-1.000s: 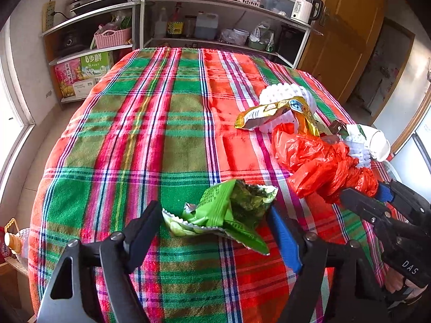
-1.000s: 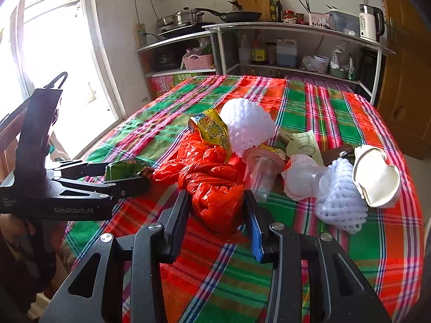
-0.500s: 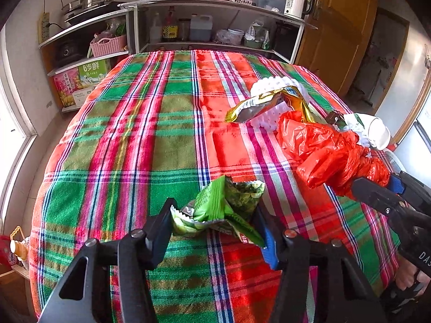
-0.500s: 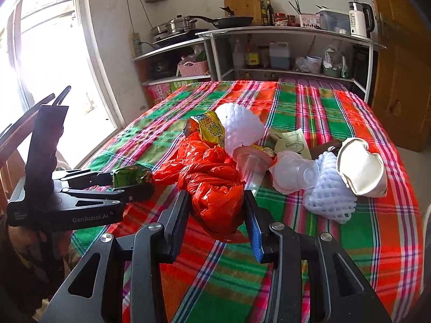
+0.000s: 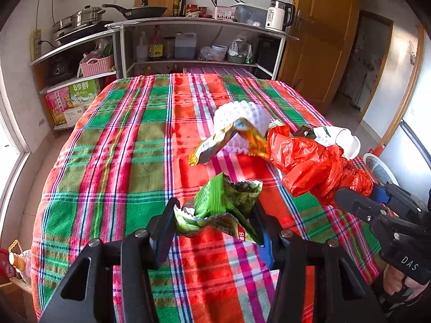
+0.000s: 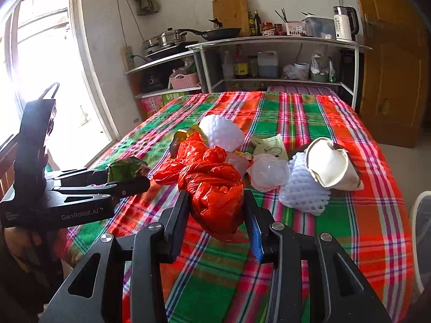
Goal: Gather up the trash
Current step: 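Carry the green wrapper and red bag over the white trash bin with both tools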
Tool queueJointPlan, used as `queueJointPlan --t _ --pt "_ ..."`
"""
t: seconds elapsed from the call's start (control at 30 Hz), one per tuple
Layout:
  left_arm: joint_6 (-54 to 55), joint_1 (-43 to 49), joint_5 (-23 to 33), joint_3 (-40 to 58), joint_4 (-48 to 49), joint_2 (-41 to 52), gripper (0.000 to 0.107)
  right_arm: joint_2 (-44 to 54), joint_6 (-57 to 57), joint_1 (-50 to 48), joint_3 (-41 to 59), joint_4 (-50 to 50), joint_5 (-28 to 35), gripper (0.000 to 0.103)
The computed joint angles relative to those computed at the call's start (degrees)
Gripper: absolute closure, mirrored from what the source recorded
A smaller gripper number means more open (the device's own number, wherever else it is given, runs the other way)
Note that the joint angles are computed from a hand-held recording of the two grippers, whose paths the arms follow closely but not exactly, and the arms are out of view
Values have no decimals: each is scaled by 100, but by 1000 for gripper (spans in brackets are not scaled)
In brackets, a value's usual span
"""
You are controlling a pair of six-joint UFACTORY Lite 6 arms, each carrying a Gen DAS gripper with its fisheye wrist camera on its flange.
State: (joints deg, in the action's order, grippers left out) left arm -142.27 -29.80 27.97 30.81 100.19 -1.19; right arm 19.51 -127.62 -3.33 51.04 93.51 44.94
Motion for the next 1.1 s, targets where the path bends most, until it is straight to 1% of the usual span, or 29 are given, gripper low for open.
queueJointPlan --t 0.23,0.4,0.5,0.57,0.67,0.87,1.1 --pt "375 -315 48 653 -213 297 53 -171 86 -613 -65 -56 227 63" --pt "622 -468 -3 1395 -246 808 53 -275 207 -1029 11 -50 288 63" --pt "1065 -622 131 1968 -513 1226 53 -261 269 -1360 104 -53 385 62" --pt "1139 -639 7 2300 -484 1453 53 -247 360 -1555 196 -53 418 62" --pt "1418 -763 -18 2900 -631 1887 53 -200 467 -1824 356 -5 410 62" --pt "2620 -1008 83 4412 -1423 2927 53 70 690 -2333 803 20 362 62" --pt "4343 -1170 -17 6452 -2634 4207 53 323 801 -2849 1207 181 162 62"
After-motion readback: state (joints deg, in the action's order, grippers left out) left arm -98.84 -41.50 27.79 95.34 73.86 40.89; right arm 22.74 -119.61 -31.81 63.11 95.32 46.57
